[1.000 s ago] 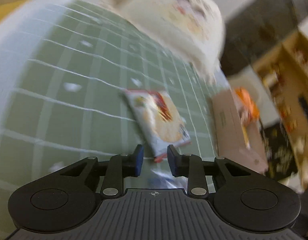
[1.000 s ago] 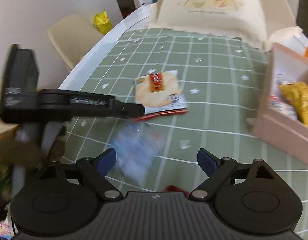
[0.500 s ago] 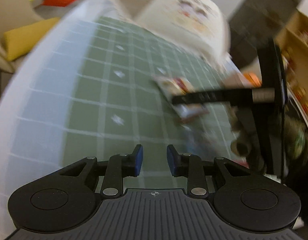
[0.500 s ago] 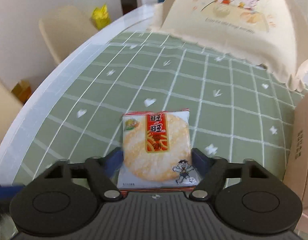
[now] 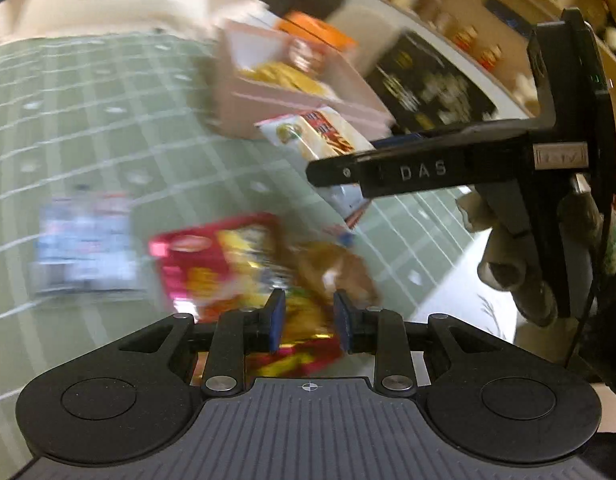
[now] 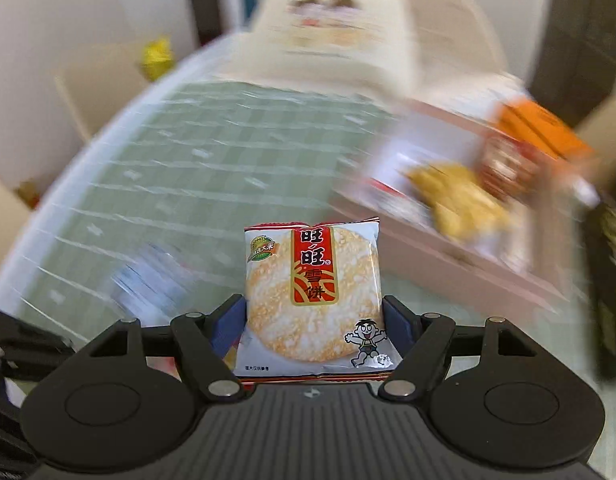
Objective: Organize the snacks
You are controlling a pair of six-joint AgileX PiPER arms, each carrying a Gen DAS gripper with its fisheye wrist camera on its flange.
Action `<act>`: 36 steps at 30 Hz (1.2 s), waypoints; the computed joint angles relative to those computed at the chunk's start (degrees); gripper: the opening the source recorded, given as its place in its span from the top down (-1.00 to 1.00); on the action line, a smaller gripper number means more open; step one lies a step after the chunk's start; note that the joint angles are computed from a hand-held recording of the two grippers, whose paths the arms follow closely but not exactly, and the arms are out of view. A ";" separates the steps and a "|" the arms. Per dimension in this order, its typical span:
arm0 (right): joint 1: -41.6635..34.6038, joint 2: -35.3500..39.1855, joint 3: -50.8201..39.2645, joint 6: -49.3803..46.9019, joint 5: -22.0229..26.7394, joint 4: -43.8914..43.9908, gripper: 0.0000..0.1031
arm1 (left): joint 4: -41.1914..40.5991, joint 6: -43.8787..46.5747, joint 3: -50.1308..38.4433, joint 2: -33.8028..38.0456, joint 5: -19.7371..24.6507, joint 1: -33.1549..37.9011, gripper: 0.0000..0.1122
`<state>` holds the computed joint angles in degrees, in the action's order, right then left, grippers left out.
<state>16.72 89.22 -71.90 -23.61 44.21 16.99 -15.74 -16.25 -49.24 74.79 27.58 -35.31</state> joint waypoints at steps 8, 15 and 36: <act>-11.93 -5.66 14.14 1.05 -6.83 -3.37 -0.45 | 21.18 -18.73 -6.67 7.00 6.35 -8.59 0.44; -13.98 -6.78 20.80 -1.62 -9.93 -1.40 -0.67 | 37.07 -39.59 -1.72 -2.48 8.88 -3.17 0.45; -12.99 -9.15 26.26 -1.62 -16.90 1.54 -1.00 | 48.30 -42.19 -7.02 7.44 18.02 -5.00 0.01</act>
